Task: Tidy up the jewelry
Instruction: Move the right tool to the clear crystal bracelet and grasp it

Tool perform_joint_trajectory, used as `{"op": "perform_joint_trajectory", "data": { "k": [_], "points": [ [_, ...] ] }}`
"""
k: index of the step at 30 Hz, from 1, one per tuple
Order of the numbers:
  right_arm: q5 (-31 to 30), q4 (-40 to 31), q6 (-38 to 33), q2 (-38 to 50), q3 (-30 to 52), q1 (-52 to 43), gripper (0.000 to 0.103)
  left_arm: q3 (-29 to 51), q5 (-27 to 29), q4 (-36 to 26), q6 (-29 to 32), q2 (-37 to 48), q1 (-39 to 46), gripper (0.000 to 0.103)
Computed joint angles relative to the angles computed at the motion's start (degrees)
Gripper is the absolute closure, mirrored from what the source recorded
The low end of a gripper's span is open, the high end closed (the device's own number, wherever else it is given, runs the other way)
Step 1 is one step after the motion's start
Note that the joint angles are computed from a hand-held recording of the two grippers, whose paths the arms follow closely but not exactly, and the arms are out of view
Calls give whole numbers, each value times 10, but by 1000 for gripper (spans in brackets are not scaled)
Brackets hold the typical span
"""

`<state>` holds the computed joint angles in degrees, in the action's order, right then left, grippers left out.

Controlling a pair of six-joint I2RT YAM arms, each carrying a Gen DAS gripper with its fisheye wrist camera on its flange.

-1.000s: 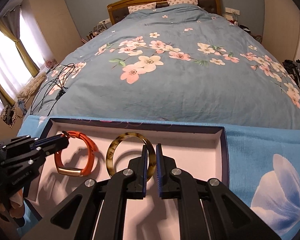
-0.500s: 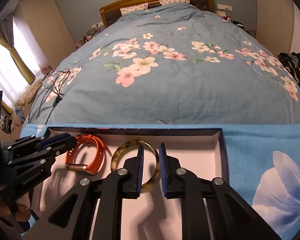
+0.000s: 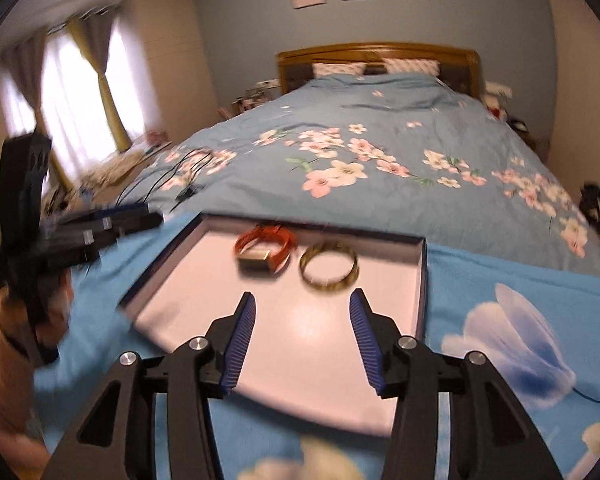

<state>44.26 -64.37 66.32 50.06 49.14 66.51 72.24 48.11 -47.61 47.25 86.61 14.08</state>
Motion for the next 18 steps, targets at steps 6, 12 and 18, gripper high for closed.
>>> {"op": "perform_joint_trajectory", "data": {
  "k": [6,12,18],
  "points": [
    [14,-156,291,82,5,230,57,-10,67,-168,193,-15,131,37],
    [-16,-155,370,141,1,314,68,-54,60,-252,337,-30,206,37],
    [-33,-104,341,148,-22,300,70,-73,42,-332,467,-22,269,35]
  ]
}}
